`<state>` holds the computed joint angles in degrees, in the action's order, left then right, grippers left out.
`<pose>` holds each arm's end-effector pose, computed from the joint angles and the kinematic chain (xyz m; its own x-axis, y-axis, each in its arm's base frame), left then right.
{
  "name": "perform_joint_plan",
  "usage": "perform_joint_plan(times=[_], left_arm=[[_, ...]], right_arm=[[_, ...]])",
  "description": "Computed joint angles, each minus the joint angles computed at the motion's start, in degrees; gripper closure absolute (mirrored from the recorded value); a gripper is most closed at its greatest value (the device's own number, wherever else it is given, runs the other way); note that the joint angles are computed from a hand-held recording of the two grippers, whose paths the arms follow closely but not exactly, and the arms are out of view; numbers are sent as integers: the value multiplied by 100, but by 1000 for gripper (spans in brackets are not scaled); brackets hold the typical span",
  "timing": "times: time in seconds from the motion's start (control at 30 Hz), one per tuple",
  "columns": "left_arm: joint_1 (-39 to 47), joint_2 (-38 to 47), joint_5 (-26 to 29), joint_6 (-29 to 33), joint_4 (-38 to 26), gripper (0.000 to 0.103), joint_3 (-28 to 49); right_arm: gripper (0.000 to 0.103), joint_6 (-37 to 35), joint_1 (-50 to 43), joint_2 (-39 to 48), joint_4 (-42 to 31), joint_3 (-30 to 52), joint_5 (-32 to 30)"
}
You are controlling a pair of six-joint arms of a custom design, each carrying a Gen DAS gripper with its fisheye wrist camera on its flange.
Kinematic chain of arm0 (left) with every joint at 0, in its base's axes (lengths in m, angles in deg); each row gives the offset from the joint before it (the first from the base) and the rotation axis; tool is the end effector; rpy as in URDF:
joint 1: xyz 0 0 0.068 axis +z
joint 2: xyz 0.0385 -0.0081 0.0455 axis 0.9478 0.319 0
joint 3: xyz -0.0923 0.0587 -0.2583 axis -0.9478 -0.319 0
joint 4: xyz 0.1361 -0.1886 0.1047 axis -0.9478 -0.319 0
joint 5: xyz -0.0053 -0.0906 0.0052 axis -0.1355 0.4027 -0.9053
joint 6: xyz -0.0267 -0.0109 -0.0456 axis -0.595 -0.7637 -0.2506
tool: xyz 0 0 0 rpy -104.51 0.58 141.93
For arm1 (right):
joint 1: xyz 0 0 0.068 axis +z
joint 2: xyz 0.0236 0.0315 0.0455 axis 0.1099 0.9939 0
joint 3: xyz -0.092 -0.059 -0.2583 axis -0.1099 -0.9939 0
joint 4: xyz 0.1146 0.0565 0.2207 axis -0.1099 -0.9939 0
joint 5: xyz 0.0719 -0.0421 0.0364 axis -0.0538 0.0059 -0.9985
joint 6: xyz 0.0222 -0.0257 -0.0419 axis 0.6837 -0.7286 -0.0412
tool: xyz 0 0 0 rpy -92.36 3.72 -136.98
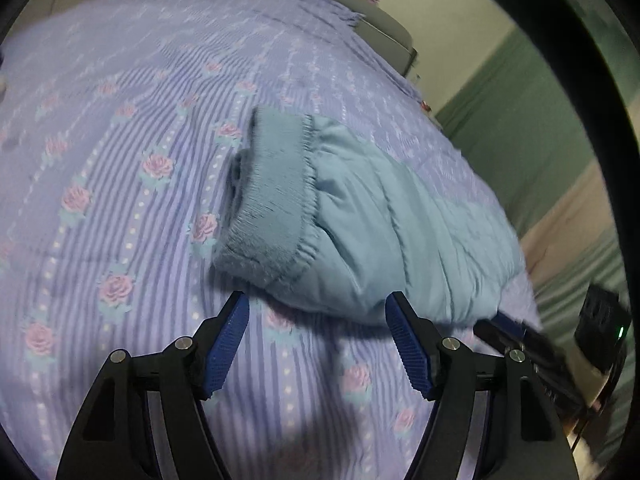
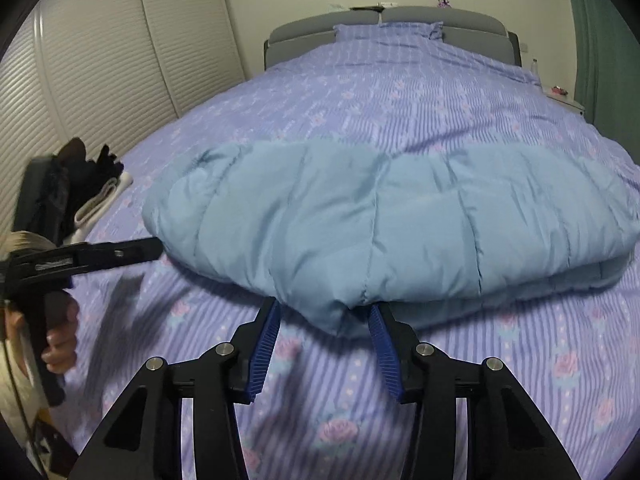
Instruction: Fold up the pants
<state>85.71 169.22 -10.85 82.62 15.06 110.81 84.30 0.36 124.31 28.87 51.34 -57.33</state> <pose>0.2942 0.0500 0.1557 -0.8599 -0.0372 -0.5091 0.2774 0.8031 -0.5273 0.1707 -0.0074 0.2116 -0.7300 0.0767 -0.6792 -0.0962 0.9723 0.2132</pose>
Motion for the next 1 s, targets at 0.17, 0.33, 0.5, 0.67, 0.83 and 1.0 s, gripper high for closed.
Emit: perform_joint_plan(times=[0.17,0.33,0.5,0.67,0.83,1.0], left_arm=[[183,478,348,-764,126,33,312],[1,302,-22,-883,343,65,231],[-272,-370,-885,-920,933,66,-145],[40,-261,-709,-475,474,66,92],[383,-554,-946,-164,280,67,28],[561,-319,-1130,-81,219,67,81]], right_arm=[[56,-57,-122,324,181,-67,-129],[56,-87,-5,604,401,-168,-55],[67,-96,250,321,415,-109,-7],[91,36,398,622,635,-128,-182],[96,381,914,-195,141,-248,-131],[97,727,1315,129,323,-436,-32]])
